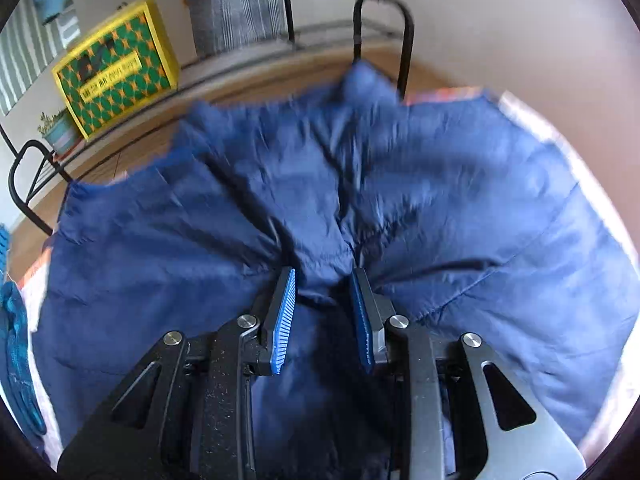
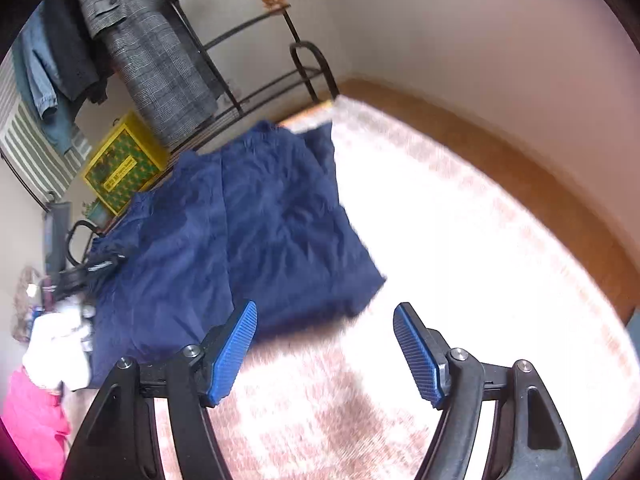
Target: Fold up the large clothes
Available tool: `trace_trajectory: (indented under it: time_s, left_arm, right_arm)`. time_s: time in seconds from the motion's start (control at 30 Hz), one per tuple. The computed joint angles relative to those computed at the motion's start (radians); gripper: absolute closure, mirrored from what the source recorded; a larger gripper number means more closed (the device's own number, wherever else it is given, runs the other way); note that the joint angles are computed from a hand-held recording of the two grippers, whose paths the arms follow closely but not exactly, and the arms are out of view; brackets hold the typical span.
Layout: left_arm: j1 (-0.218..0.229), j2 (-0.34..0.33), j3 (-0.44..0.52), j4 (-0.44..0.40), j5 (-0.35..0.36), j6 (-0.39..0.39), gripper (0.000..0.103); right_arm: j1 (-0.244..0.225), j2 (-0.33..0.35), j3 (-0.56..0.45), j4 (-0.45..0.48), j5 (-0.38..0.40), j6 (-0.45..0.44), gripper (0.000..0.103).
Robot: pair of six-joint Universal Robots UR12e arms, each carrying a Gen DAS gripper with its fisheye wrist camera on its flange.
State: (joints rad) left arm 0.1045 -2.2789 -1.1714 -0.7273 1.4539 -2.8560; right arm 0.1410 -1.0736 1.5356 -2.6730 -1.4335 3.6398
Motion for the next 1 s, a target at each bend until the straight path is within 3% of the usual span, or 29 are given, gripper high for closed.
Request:
trace_trajectory:
  time_s: [0.07,0.2,0.33,0.5,0.57,0.6,0.63,0.7,0.77,0.87,1.0]
  left_arm:
    - [-0.005,0.006,-0.044,0.099,0.017,0.027,0.075]
    - [0.01,0.033,-0.054,0.072,-0.022,-0.023,0.075]
    - [0.044,0.128,-0.184,0.192,-0.111,-0.058,0.075]
    - [0.05,0.201,-0.304,0.217,-0.171,-0.027,0.075]
    - [0.038,0.206,-0.332,0.223,-0.159,-0.013,0.075]
    - [0.032,0.207,-0.342,0.222,-0.152,-0.017,0.075]
    - [0.027,0.201,-0.347,0.227,-0.138,-0.025,0.075]
    - [0.022,0.192,-0.359,0.249,-0.12,-0.021,0.075]
    - [0.022,0.193,-0.369,0.271,-0.125,-0.01,0.075]
    - [0.029,0.209,-0.351,0.182,-0.124,-0.005,0.075]
    - [0.087,0.27,-0.38,0.158,-0.239,-0.103,0.075]
  right_arm:
    - [-0.006,0.008,0.012,-0.032,0.05,0.032,0.028]
    - [-0.011,0.031,0.012,-0.094,0.124,0.086,0.017]
    - [-0.031,0.065,0.01,-0.179,0.211,0.238,0.014]
    - [-0.02,0.095,-0.027,-0.198,0.131,0.325,0.012]
    - [-0.003,0.105,-0.058,-0.159,0.058,0.322,0.021]
    - [0.0,0.112,-0.068,-0.153,0.053,0.318,0.036]
    - [0.002,0.118,-0.081,-0.138,0.053,0.307,0.058]
    - [0.011,0.121,-0.106,-0.097,0.034,0.268,0.078]
    - [0.031,0.114,-0.13,-0.062,-0.043,0.177,0.087]
    - [0.058,0.094,-0.147,-0.058,-0.127,0.042,0.091]
    - [0.095,0.087,-0.189,-0.052,-0.227,-0.129,0.093]
